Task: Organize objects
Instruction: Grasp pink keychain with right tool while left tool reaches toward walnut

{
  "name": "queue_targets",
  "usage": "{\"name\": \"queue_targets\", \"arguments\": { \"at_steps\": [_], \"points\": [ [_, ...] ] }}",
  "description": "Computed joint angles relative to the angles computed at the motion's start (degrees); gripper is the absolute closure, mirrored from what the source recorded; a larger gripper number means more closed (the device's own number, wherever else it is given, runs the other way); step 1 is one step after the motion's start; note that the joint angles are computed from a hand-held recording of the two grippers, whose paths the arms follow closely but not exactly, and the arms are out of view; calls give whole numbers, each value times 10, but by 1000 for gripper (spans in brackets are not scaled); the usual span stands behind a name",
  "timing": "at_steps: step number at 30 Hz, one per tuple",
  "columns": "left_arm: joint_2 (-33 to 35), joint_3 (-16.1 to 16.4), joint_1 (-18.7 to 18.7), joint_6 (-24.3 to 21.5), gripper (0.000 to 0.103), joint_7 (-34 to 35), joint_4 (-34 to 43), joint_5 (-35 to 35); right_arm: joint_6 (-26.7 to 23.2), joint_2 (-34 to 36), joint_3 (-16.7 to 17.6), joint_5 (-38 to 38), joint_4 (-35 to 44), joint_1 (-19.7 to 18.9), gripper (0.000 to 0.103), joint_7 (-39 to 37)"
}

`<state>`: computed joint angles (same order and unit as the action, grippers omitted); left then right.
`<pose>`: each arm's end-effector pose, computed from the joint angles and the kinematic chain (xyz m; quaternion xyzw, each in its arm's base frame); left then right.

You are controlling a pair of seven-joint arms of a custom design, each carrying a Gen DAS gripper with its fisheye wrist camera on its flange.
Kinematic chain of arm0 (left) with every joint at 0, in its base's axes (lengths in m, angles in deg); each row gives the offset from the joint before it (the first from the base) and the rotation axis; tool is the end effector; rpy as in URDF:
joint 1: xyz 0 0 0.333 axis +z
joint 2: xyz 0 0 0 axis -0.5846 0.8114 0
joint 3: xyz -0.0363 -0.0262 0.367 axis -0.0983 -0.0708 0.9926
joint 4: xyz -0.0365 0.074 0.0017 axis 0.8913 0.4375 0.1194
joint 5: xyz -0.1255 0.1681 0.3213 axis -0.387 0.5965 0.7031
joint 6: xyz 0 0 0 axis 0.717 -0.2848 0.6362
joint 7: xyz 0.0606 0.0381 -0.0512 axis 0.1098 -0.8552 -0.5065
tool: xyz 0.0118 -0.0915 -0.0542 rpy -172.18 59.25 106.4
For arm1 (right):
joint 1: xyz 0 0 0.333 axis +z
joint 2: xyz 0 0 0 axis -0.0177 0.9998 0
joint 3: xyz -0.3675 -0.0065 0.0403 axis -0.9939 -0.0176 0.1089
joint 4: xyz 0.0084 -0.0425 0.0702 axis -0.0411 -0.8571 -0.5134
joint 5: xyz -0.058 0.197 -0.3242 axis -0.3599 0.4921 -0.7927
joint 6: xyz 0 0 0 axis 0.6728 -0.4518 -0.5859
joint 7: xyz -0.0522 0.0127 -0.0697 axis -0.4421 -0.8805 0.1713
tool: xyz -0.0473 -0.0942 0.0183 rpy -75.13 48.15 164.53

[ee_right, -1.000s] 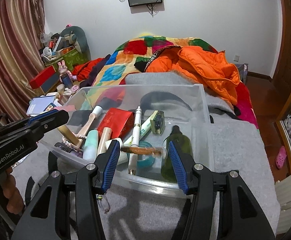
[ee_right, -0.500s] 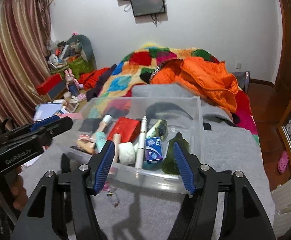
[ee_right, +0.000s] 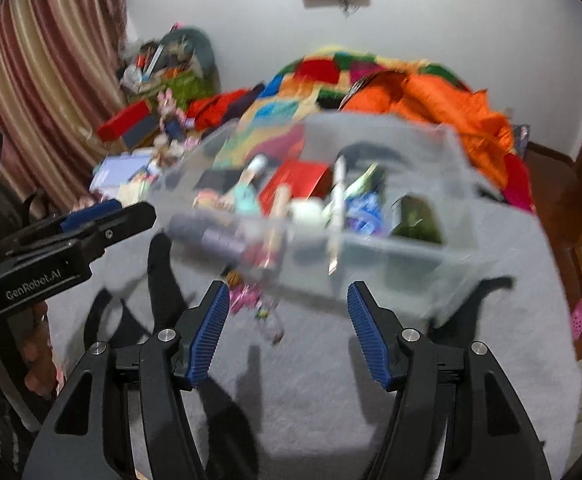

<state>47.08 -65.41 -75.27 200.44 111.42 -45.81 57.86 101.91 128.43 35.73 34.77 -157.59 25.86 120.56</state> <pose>0.6767 -0.3716 0.3682 -0.6226 0.6797 -0.3373 0.1914 0.6857 0.4150 0.3510 -0.7456 0.5690 -0.1366 0.3188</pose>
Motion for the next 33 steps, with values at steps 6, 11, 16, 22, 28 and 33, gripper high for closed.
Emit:
{"name": "queue_targets", "arguments": {
  "at_steps": [6,11,16,22,28,33],
  "points": [
    [1,7,-1,-22,42,-14,-13,8,-99,64,-11,-9,108,26,45,-30],
    [1,6,1,-30,42,-27,-17,29,-148,91,1,3,158,23,52,-69],
    [10,-22,17,-40,42,-14,2,42,-134,79,7,19,136,15,84,-82],
    [31,-91,57,-73,42,39,49,37,-53,28,10,34,43,1,84,-66],
    [63,-131,72,-120,55,81,115,34,7,-11,12,37,-25,-16,84,-32],
    [90,-137,69,-163,68,93,172,42,21,-20,14,33,-37,-25,84,-17]
  ]
}}
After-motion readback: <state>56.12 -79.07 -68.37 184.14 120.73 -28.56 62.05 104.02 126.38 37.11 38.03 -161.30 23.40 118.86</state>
